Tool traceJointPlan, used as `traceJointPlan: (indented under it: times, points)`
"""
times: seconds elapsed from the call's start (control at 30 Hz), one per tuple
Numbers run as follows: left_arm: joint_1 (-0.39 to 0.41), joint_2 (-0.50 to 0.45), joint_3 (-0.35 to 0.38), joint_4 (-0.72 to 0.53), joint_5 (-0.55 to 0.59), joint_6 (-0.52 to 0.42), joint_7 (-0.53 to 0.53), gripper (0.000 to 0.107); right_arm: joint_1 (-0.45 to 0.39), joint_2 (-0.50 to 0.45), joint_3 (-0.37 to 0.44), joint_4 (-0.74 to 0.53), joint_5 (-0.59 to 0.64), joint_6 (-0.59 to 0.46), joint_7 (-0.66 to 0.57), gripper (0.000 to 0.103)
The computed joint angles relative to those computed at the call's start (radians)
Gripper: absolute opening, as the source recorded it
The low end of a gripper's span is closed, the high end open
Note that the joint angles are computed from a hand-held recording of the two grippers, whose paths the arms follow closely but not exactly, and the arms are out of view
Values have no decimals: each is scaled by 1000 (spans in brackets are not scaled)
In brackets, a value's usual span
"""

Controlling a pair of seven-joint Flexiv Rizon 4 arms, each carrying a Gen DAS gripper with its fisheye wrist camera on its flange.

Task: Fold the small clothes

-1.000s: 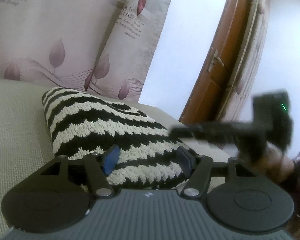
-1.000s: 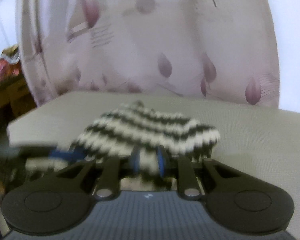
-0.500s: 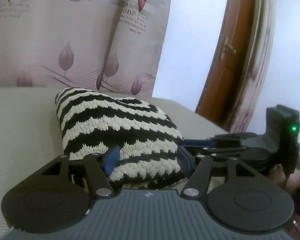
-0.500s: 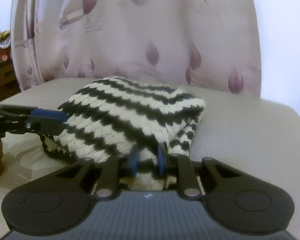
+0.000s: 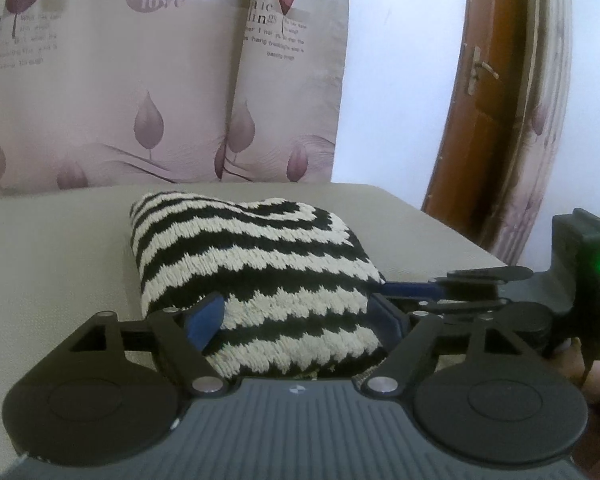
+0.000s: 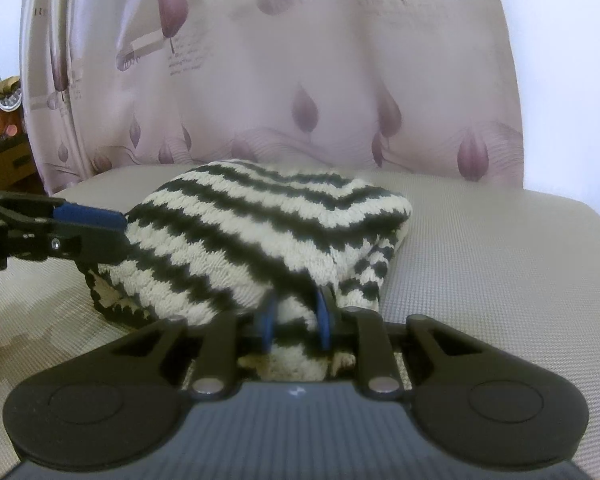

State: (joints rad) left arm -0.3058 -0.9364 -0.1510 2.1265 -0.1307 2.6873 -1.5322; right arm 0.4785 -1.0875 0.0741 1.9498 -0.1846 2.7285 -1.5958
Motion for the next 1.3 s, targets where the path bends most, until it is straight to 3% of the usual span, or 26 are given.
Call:
traceJointPlan:
  times: [0.67, 0.73, 0.77, 0.8, 1.03, 1.17, 1.3]
  points:
    - [-58, 19, 40, -26, -194, -38, 104, 93, -4, -1, 4, -1, -1, 1, 13, 24]
    - [-59, 18, 41, -30, -205, -40, 112, 94, -1, -2, 2, -3, 9, 0, 12, 34]
    - [-59, 18, 41, -33, -208, -44, 115, 95, 5, 0, 2, -7, 32, -10, 12, 66]
    - [-61, 18, 41, -36, -215, -49, 120, 95, 19, 7, 1, -14, 79, -43, 17, 89]
    - [-56, 10, 41, -60, -235, -77, 137, 100, 2, 12, 3, -12, 46, -79, 41, 88]
    - [51, 13, 0, -61, -66, -101, 42, 103, -79, 18, 31, -1, -92, -96, 131, 88]
    - [182, 17, -53, -80, 115, -187, -71, 103, -233, 12, 85, -14, -354, -136, 335, 88]
